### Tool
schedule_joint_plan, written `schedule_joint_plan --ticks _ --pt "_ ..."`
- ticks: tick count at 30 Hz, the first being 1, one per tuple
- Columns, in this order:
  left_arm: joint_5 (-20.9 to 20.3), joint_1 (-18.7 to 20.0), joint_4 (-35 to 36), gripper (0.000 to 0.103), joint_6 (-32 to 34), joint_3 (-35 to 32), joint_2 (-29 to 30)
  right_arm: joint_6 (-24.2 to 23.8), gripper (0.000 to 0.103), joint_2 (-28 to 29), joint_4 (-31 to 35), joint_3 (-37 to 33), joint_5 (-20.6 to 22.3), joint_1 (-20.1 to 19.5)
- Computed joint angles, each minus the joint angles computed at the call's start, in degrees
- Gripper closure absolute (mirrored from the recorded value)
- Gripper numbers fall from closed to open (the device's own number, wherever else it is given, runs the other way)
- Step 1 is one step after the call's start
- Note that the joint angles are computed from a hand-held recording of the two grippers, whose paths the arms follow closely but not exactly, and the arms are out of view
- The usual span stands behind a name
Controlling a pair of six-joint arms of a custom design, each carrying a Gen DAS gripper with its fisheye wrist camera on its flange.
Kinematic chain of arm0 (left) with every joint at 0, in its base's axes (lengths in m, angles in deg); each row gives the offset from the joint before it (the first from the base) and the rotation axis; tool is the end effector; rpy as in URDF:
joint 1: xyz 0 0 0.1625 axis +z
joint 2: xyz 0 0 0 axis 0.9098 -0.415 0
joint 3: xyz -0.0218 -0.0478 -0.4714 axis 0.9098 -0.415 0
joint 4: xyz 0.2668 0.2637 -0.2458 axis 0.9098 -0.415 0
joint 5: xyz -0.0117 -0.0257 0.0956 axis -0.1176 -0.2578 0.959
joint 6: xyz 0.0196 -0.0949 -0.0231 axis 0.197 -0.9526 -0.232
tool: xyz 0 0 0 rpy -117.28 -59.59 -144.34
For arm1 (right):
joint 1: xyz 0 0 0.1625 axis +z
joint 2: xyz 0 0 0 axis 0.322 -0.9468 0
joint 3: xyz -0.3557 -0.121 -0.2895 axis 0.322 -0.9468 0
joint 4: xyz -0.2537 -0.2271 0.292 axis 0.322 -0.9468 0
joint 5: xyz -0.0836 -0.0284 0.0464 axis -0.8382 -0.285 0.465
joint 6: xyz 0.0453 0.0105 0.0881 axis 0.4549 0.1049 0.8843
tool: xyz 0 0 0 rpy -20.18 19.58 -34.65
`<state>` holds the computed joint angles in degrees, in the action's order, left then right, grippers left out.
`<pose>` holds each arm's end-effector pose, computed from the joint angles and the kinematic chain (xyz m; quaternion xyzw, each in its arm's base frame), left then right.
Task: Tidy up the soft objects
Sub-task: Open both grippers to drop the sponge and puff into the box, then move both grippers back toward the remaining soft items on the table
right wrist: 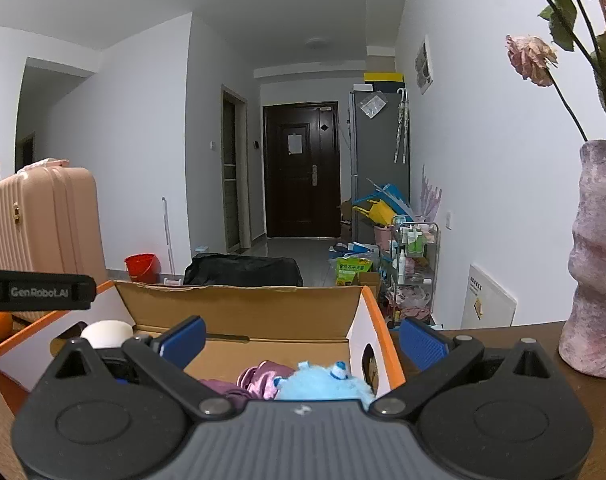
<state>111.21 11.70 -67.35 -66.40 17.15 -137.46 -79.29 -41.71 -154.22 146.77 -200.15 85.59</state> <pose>0.0207 -0.7593 0.2555 0.1638 0.7326 -0.5488 0.3677 0.2868 -0.7376 -0.1058 0.2318 -0.7423 0.5633 0.2792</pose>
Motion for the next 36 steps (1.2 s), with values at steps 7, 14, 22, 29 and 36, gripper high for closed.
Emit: schedule_joint_plan --ticks 7,14,22,29,36 --pt "1.27 0.18 -0.52 0.000 -0.88 2.51 -2.13 -0.32 0.000 -0.51 -2.31 2.00 -0.07 0.18" --pt "1.82 0.24 -2.44 0.000 -0.90 5.73 -4.47 -0.69 0.000 -1.47 -5.45 5.21 -0.51 0.60" --pt "0.91 -1.19 -2.32 0.000 -0.79 9.03 -7.70 -0.77 0.000 -2.84 -9.51 10.18 -0.85 1.20" --pt "1.55 -2.02 -1.83 0.000 -0.39 13.84 -12.25 -0.48 0.000 -3.93 -12.07 14.50 -1.12 2.03" --pt "1.27 -3.11 0.96 0.000 -2.20 16.55 -16.00 -0.61 0.000 -4.70 -15.07 19.15 -1.46 3.07"
